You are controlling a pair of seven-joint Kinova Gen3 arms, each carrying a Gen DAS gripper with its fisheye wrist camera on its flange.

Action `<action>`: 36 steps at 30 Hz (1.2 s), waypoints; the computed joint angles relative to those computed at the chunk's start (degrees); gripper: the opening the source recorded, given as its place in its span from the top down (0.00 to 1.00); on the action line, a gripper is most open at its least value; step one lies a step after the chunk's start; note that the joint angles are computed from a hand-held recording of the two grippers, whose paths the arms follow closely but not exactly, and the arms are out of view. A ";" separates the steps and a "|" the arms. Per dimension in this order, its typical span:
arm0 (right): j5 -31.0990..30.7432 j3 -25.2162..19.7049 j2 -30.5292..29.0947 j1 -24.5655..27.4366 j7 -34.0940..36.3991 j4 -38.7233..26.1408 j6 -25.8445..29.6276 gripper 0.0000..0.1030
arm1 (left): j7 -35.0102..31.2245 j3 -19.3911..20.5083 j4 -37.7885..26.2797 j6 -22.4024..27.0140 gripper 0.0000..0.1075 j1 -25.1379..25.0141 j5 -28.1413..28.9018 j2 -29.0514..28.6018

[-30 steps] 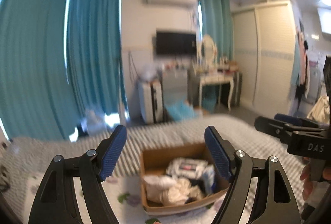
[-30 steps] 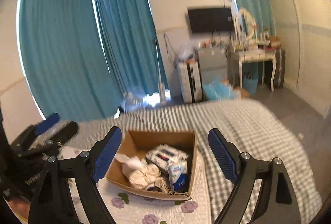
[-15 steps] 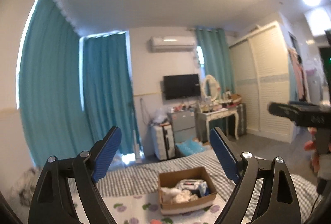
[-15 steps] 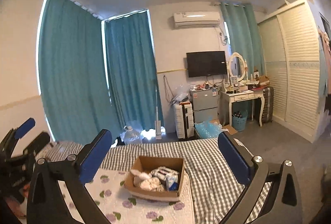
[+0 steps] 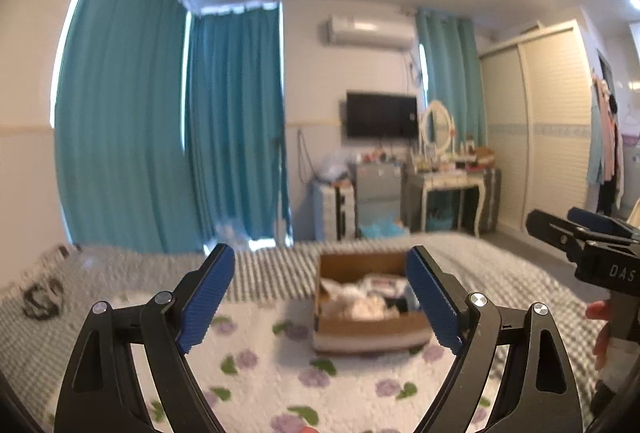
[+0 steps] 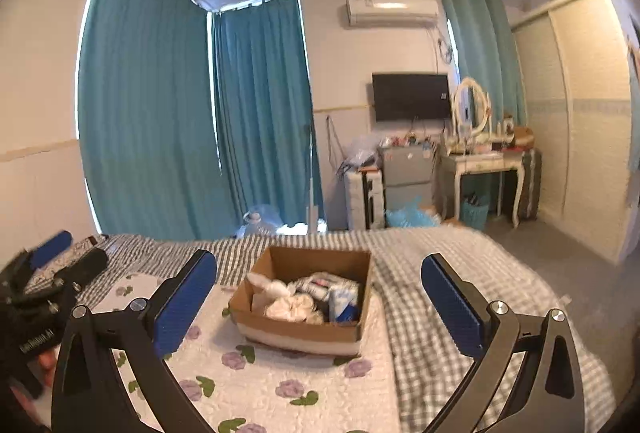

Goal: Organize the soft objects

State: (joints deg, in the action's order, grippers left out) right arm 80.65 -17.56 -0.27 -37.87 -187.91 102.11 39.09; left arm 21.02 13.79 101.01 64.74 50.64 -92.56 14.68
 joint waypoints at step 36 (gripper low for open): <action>1.32 3.65 4.78 -0.75 -4.91 2.07 -4.34 0.00 | -1.83 -2.59 -1.40 -5.12 0.18 0.08 4.19 2.99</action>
